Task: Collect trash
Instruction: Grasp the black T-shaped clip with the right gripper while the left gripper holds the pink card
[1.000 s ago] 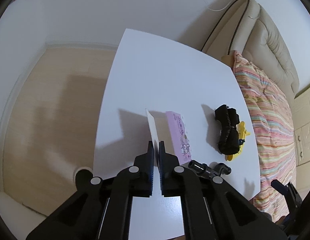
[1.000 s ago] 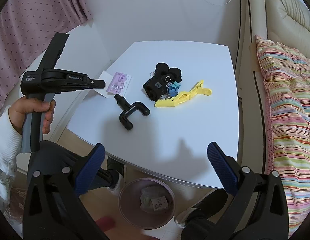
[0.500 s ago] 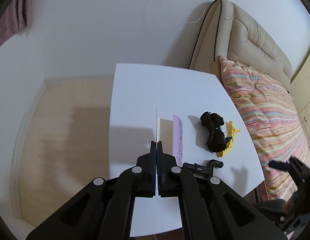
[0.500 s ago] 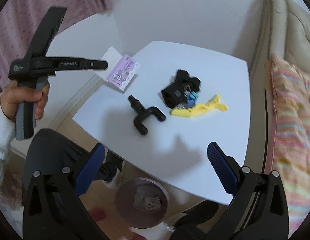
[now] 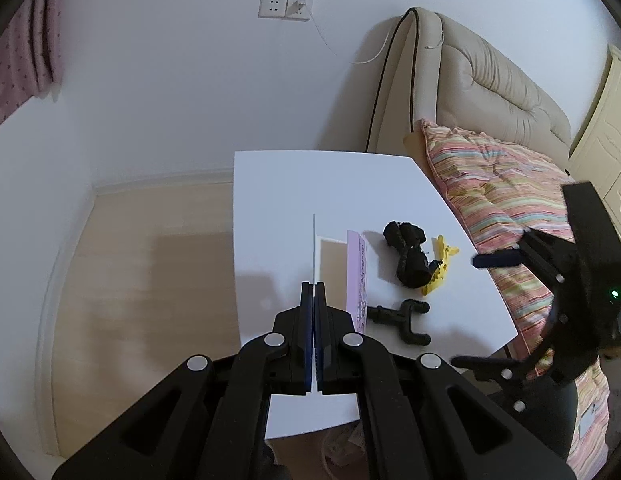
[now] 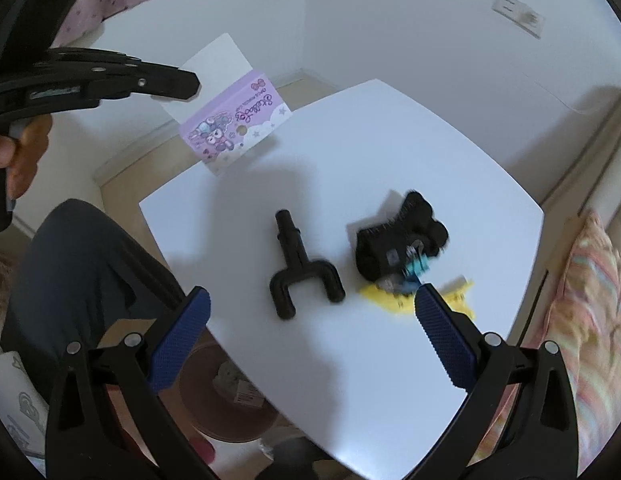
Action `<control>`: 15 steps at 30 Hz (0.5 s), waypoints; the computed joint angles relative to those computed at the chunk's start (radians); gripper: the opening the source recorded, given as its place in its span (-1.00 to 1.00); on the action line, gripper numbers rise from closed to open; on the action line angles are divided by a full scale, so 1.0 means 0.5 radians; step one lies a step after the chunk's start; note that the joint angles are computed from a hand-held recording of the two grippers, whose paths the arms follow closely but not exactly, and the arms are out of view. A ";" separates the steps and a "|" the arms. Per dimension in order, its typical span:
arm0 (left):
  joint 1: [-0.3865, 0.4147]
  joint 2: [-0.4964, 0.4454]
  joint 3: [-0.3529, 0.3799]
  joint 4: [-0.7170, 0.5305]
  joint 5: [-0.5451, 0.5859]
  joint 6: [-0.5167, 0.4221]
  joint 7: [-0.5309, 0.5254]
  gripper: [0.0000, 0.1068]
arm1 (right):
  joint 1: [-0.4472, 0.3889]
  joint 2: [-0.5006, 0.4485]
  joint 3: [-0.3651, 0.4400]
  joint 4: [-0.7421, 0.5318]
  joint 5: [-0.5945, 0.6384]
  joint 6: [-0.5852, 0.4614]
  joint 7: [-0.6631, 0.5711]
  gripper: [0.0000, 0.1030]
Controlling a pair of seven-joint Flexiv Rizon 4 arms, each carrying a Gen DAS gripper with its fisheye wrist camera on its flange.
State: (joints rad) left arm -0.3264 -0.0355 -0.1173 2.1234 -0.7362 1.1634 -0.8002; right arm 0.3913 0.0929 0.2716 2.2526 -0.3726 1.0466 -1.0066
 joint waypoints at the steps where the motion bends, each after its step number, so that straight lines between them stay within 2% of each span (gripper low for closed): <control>1: 0.002 0.005 0.004 0.008 -0.003 -0.002 0.004 -1.00 | 0.010 -0.032 -0.008 -0.030 0.016 -0.009 -0.052 0.94; 3: 0.007 0.009 0.011 0.021 -0.011 -0.004 0.009 -1.00 | 0.026 -0.086 -0.016 -0.080 0.038 -0.027 -0.131 0.92; 5: 0.012 0.012 0.017 0.028 -0.016 -0.010 0.014 -1.00 | 0.043 -0.147 -0.022 -0.142 0.086 -0.062 -0.239 0.73; 6: 0.014 0.014 0.018 0.030 -0.016 -0.013 0.013 -1.00 | 0.054 -0.185 -0.025 -0.186 0.132 -0.103 -0.309 0.56; 8: 0.017 0.020 0.022 0.043 -0.027 -0.018 0.019 -1.00 | 0.064 -0.243 -0.031 -0.244 0.157 -0.163 -0.366 0.46; 10: 0.019 0.025 0.025 0.053 -0.036 -0.029 0.027 -1.00 | 0.066 -0.290 -0.035 -0.290 0.218 -0.187 -0.437 0.26; 12: 0.019 0.032 0.029 0.069 -0.048 -0.037 0.035 -1.00 | 0.065 -0.330 -0.039 -0.328 0.267 -0.210 -0.479 0.19; 15: 0.019 0.043 0.036 0.094 -0.068 -0.039 0.050 -1.00 | 0.062 -0.381 -0.037 -0.371 0.347 -0.225 -0.555 -0.08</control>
State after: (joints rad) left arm -0.3170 -0.0141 -0.0993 2.1706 -0.7702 1.1439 -0.7750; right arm 0.4222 -0.0974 0.2530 2.0673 -0.1991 0.9339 -1.2841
